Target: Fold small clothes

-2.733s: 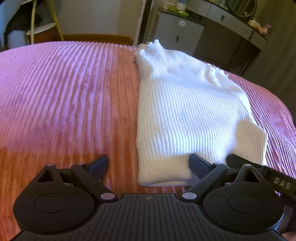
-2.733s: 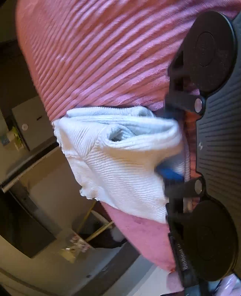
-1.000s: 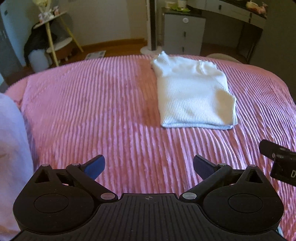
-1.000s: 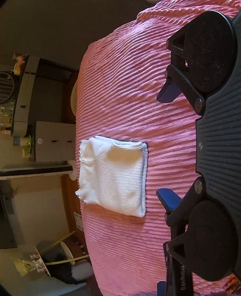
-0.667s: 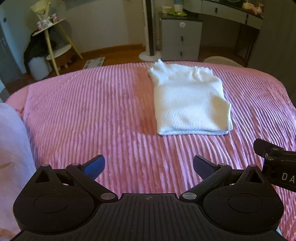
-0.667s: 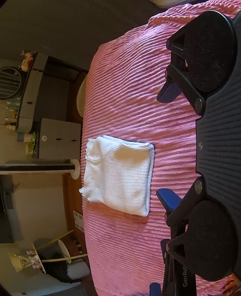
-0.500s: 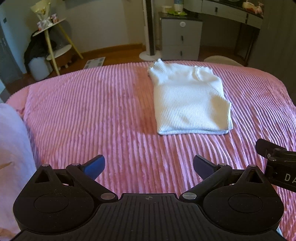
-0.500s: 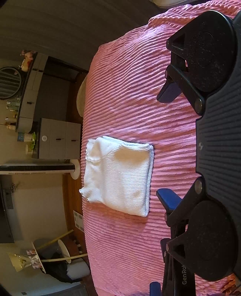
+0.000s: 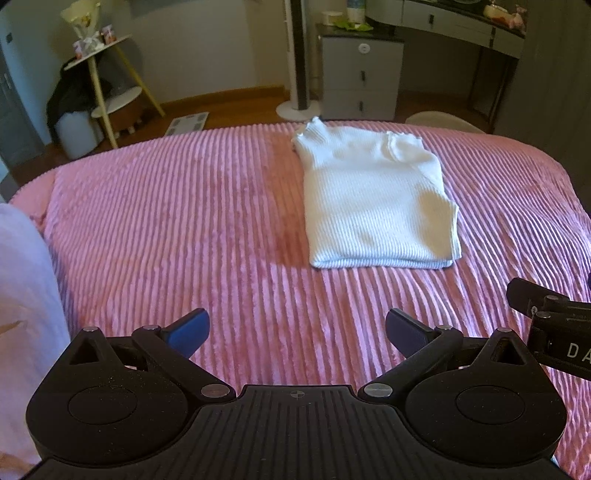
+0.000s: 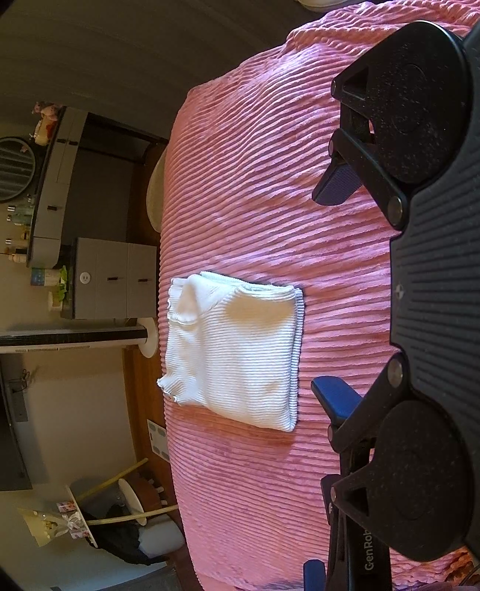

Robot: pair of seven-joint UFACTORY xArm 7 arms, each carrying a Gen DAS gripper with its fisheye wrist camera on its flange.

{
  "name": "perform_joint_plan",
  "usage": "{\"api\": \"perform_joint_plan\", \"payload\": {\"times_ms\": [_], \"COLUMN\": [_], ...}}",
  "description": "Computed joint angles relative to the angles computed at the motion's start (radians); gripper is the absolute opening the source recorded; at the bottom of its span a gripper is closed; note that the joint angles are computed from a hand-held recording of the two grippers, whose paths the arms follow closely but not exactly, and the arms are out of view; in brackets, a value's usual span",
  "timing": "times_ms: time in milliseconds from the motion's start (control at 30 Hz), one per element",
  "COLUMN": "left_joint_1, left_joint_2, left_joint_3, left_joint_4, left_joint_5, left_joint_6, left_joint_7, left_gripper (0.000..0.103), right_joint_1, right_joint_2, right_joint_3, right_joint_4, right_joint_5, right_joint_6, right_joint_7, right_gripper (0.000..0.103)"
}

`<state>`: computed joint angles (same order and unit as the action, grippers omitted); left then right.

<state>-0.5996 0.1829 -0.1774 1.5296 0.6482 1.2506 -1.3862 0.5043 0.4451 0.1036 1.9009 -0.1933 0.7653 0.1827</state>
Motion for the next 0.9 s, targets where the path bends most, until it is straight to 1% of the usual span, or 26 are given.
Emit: {"api": "perform_joint_plan", "payload": {"times_ms": [900], "left_joint_1": [-0.005], "left_joint_2": [0.007], "left_joint_3": [0.005], "left_joint_4": [0.001], "left_joint_5": [0.009], "left_joint_6": [-0.026], "left_joint_7": [0.008], "left_gripper": [0.103], "right_joint_1": [-0.003], "right_joint_2": [-0.002], "right_joint_3": [-0.004], "right_joint_4": [-0.013], "right_joint_5": [-0.007], "right_joint_6": [-0.009], "right_joint_7": [0.019], "right_gripper": [0.099]}}
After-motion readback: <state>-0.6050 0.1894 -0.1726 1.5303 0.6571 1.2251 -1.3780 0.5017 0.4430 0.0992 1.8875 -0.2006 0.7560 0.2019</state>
